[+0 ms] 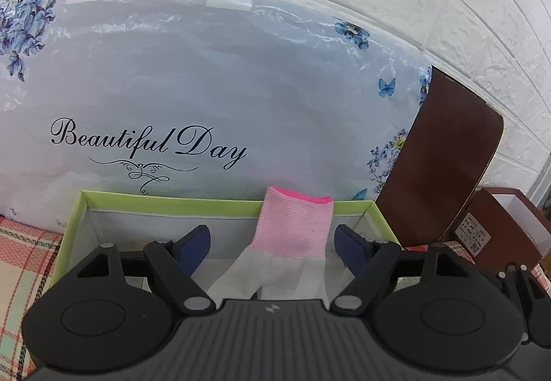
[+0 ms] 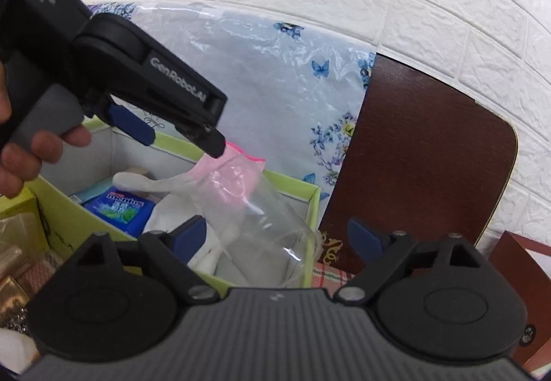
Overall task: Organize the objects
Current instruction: 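Carry the glove into the lime-green box while right tool places the clear cup there, then grasp the tan box with left tool while right tool grasps the white medicine box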
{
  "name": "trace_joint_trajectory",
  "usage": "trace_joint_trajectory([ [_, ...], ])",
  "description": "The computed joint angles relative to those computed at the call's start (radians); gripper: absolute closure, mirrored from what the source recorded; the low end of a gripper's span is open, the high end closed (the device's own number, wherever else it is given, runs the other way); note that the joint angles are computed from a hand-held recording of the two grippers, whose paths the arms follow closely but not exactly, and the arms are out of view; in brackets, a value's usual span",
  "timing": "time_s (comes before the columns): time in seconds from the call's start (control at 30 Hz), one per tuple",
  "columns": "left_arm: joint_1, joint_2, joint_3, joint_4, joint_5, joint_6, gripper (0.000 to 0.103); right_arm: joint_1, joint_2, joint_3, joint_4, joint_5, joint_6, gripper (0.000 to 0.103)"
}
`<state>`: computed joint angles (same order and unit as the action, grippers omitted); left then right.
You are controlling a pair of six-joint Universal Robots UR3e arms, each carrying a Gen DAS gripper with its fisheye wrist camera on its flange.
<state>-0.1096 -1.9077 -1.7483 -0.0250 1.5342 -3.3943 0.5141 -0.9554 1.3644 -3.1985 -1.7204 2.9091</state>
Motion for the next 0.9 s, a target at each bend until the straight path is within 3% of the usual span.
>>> trace_joint_trajectory([
  [0.27, -0.010, 0.138, -0.109, -0.015, 0.042, -0.024, 0.021, 0.013, -0.066, 0.042, 0.017, -0.017, 0.027, 0.007],
  [0.37, -0.033, 0.205, -0.142, -0.077, 0.088, -0.024, 0.021, 0.035, -0.106, 0.076, 0.034, -0.039, 0.037, 0.000],
  [0.67, -0.164, 0.455, -0.388, -0.136, 0.218, -0.090, 0.019, 0.048, -0.359, 0.379, 0.037, 0.015, 0.086, 0.000],
  [0.9, -0.278, 0.613, -0.597, -0.199, 0.292, -0.233, 0.019, 0.071, -0.548, 0.611, 0.068, 0.023, 0.202, 0.000],
])
